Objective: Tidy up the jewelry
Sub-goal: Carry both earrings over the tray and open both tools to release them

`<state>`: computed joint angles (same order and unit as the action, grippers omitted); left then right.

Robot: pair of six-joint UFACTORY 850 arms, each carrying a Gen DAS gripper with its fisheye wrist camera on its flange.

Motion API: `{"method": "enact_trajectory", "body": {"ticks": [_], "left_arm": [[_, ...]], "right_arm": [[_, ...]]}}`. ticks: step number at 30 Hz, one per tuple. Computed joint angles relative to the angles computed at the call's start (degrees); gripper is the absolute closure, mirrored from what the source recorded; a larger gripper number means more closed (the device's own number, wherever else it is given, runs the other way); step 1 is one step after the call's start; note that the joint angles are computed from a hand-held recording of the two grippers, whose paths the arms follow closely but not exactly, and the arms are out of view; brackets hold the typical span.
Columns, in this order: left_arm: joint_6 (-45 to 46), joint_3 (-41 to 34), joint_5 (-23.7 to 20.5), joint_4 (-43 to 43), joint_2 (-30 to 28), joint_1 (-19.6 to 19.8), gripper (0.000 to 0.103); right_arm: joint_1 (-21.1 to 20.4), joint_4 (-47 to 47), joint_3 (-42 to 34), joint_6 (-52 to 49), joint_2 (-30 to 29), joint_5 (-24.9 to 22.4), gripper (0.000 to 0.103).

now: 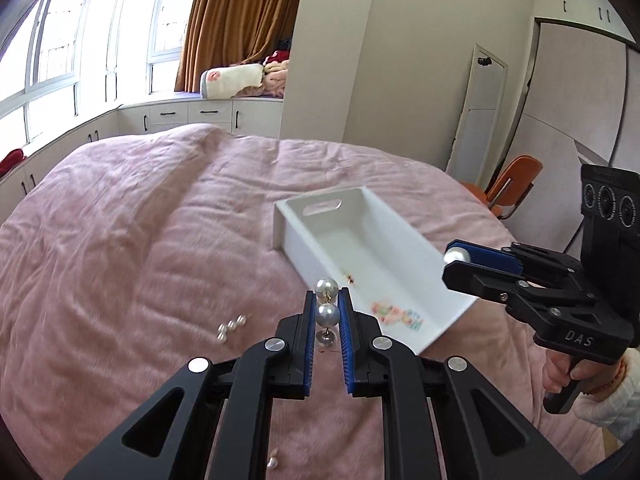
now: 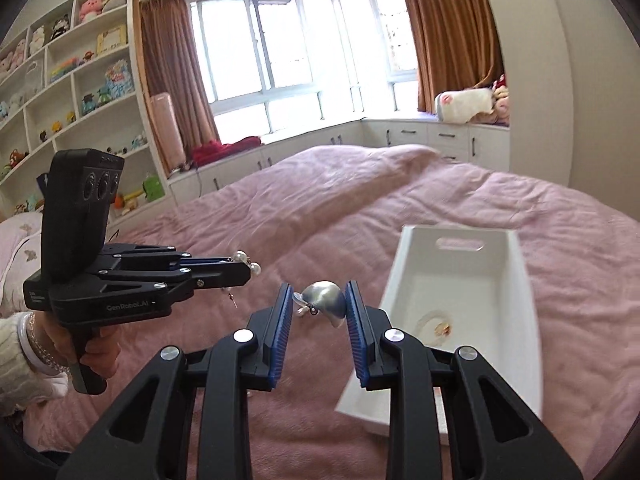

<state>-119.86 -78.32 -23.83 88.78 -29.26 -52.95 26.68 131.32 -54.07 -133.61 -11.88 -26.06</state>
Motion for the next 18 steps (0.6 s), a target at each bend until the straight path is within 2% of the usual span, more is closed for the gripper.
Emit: {"method": "enact_trajectory", "body": {"ticks": [11, 18], "left_arm": [[31.52, -25.36, 0.58, -24.19, -14.53, 1.16, 0.087], [49.06, -41.25, -2.71, -41.15, -24.76, 2.18, 0.087]], "right_arm": [[-4.67, 12.89, 0.98, -12.18, 2.26, 3.27, 0.076], [-6.14, 17.04, 0.45, -15.94, 0.9, 5.8, 0.076]]}}
